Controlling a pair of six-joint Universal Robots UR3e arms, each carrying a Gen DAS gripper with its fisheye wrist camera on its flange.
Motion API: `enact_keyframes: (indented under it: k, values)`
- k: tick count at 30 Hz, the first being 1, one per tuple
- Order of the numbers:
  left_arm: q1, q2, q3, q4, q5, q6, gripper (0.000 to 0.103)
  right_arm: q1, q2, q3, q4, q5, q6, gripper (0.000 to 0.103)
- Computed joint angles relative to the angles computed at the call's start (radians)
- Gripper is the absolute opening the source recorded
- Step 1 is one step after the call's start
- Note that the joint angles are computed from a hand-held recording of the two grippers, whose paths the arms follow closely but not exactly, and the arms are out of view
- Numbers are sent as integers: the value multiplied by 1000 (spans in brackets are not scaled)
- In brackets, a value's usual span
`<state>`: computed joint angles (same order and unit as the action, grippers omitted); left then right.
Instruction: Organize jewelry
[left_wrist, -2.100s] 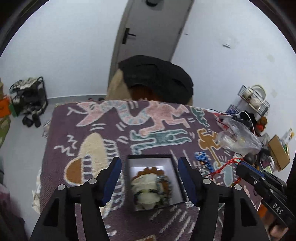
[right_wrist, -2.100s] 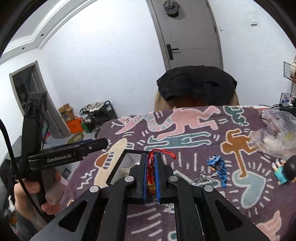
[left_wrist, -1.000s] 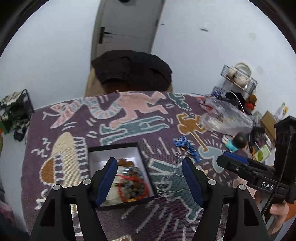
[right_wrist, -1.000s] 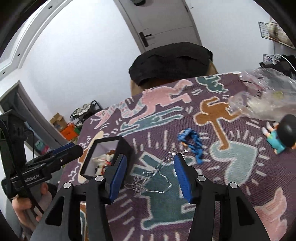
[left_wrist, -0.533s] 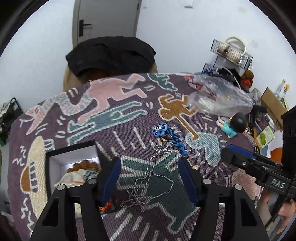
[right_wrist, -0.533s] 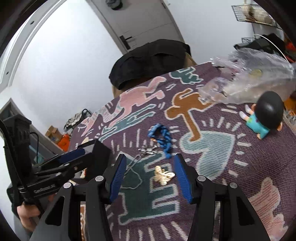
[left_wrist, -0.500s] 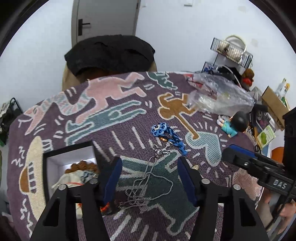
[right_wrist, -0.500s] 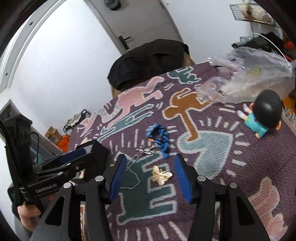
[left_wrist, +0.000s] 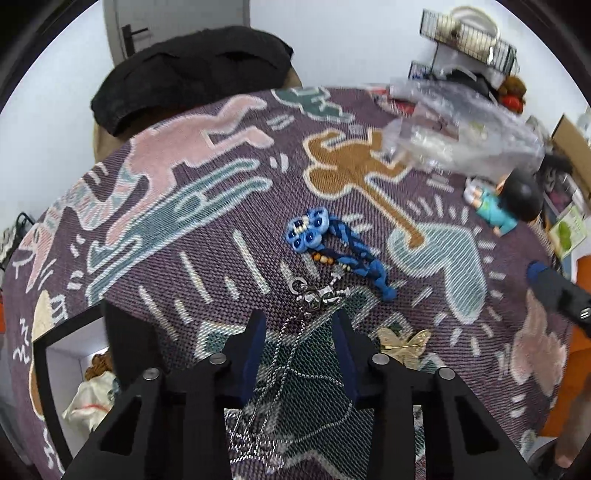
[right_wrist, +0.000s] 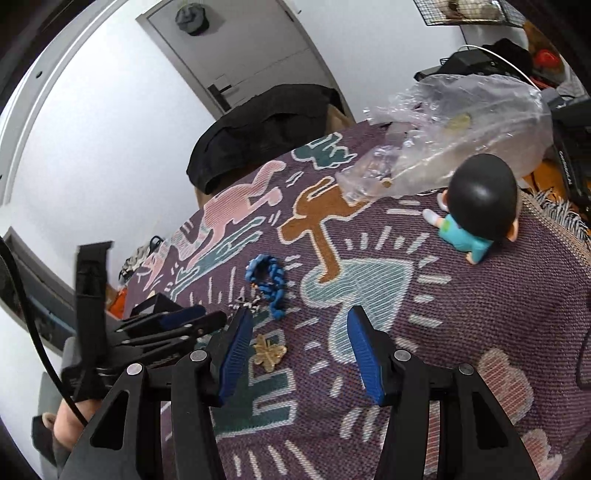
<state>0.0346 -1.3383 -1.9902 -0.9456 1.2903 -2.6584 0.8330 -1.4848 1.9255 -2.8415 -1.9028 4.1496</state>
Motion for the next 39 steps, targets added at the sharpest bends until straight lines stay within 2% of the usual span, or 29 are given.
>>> enact_keyframes:
  k: [5,10,12,14,20,27,32,39]
  values:
    - [-58,-85,5,74,73,-15,38,-8,-15,32,-17,2,6,53]
    - [-67,-126,23,105,61,-30,38,-13,6,24,-24,18,0,53]
    - [-71,-140,30,115,54,-33,32,-14,21,15,-24,26,-4,53]
    - [-79,-145,35,111,43,-26,15,-18,33,8,-25,36,-7,53]
    - [-61,-89,-1,120,21,-12,15,-35,55,10,-45,73,-14,53]
    - [42,41,-1,39,-51,14,15,-67,83,8,-79,118,-14,53]
    - [120,103,31,-44,-117,52,15,-78,133,-59,-52,136,-29,53]
    - [233,177,70,-152,-194,108,15,-65,277,-295,122,120,-90,53]
